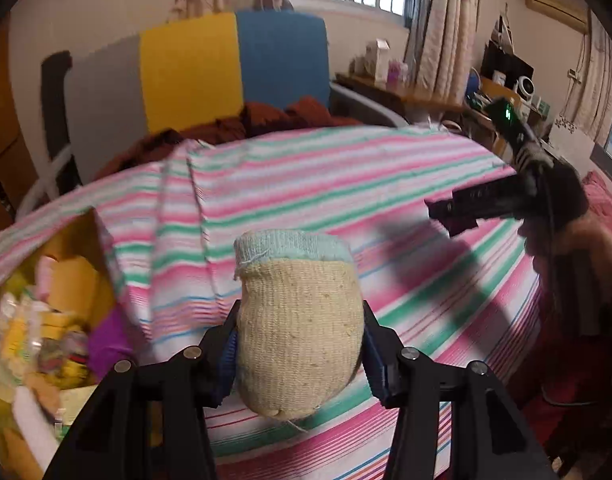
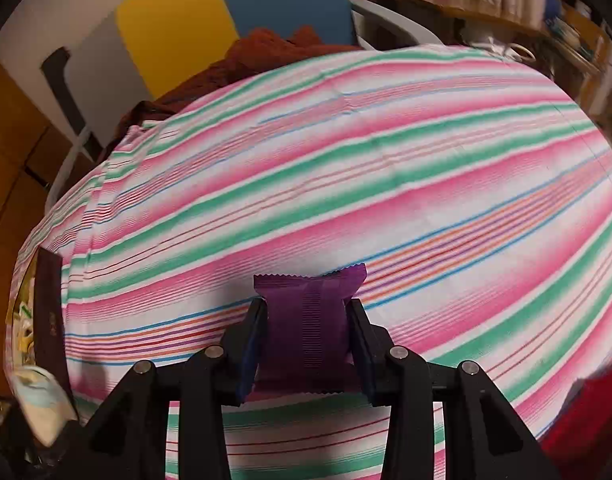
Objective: Organize objects
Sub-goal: 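Carry the cream pouch and purple packet into the gold tray and release both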
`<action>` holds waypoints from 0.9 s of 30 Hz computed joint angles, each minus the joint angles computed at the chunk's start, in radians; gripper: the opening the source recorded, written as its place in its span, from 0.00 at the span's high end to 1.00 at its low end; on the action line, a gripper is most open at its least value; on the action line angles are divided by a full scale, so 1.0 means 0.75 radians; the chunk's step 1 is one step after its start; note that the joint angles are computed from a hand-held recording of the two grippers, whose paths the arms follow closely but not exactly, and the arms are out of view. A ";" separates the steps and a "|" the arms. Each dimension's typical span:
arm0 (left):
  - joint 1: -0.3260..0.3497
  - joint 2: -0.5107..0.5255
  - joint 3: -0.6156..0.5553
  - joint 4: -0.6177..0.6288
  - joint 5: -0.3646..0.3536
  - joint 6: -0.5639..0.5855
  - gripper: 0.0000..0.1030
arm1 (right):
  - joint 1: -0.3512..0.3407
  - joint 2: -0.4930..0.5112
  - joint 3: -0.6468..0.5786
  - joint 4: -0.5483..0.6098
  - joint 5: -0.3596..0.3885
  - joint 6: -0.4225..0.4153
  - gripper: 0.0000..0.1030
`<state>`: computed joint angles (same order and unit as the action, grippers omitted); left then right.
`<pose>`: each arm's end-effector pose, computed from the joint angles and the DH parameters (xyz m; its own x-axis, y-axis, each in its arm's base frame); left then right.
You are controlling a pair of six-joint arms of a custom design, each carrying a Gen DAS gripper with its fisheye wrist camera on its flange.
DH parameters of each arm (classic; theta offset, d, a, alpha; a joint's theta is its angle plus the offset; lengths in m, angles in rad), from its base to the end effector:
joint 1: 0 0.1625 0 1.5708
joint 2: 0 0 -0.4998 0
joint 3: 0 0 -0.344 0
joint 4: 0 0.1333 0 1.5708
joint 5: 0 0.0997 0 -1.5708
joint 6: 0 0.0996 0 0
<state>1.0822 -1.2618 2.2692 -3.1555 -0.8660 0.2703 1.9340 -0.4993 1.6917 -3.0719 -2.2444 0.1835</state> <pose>-0.0415 -0.4996 0.3386 -0.7031 0.2413 -0.6689 0.6030 0.7009 -0.3810 0.3097 -0.6146 0.0383 -0.8463 0.0637 0.5289 -0.1872 0.8940 -0.4072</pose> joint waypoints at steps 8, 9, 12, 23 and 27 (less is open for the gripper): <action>-0.056 -0.125 0.016 -0.027 0.126 -0.008 0.49 | 0.025 0.053 -0.071 -0.010 -0.008 -0.103 0.60; -0.055 -0.140 0.015 -0.022 0.136 -0.014 0.49 | 0.028 0.059 -0.079 -0.007 -0.012 -0.115 0.60; -0.050 -0.184 0.009 -0.009 0.161 -0.030 0.49 | 0.042 0.075 -0.099 0.007 -0.033 -0.150 0.60; 0.035 -0.277 0.001 0.004 0.208 -0.089 0.49 | 0.156 0.144 -0.171 0.028 0.058 -0.261 0.60; 0.102 -0.327 -0.015 0.031 0.209 -0.132 0.49 | 0.219 0.192 -0.225 0.044 0.127 -0.296 0.60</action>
<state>1.1589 -1.5074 2.2583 -3.1321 -0.7093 0.1716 2.0982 -0.3553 1.5228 -3.0388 -2.1495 -0.0383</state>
